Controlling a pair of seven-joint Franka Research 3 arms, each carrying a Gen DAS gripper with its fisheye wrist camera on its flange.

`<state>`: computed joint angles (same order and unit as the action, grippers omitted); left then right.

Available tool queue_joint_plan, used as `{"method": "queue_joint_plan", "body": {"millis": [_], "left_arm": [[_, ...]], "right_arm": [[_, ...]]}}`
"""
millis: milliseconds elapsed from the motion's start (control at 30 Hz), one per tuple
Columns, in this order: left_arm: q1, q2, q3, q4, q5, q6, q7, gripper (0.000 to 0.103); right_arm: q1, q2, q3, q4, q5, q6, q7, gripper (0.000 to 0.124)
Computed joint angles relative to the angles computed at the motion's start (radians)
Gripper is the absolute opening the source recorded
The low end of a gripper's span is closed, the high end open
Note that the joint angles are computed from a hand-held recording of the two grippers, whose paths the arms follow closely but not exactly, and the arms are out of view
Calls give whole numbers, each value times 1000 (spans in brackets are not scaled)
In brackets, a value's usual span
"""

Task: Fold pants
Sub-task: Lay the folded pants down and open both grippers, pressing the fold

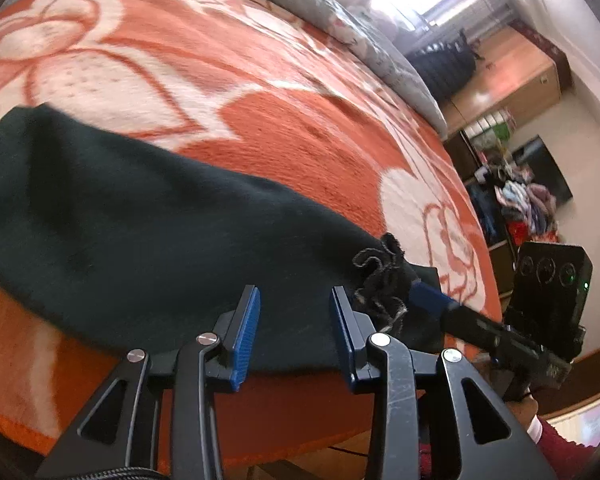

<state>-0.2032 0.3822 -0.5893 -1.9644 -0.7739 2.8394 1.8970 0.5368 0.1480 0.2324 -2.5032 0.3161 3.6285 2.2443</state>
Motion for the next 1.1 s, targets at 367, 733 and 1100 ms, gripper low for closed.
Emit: {"method": "queue_joint_plan", "body": {"millis": [367, 733, 1100], "left_arm": [[22, -126, 46, -150, -254, 75, 56, 44], [2, -158, 144, -204, -367, 110, 5, 52], [31, -80, 164, -168, -264, 125, -140, 53]], "right_arm": [[-119, 102, 50, 193, -187, -148, 6, 52], [-260, 245, 179, 413, -199, -321, -132, 53], [-238, 403, 152, 698, -148, -572, -331, 53]]}}
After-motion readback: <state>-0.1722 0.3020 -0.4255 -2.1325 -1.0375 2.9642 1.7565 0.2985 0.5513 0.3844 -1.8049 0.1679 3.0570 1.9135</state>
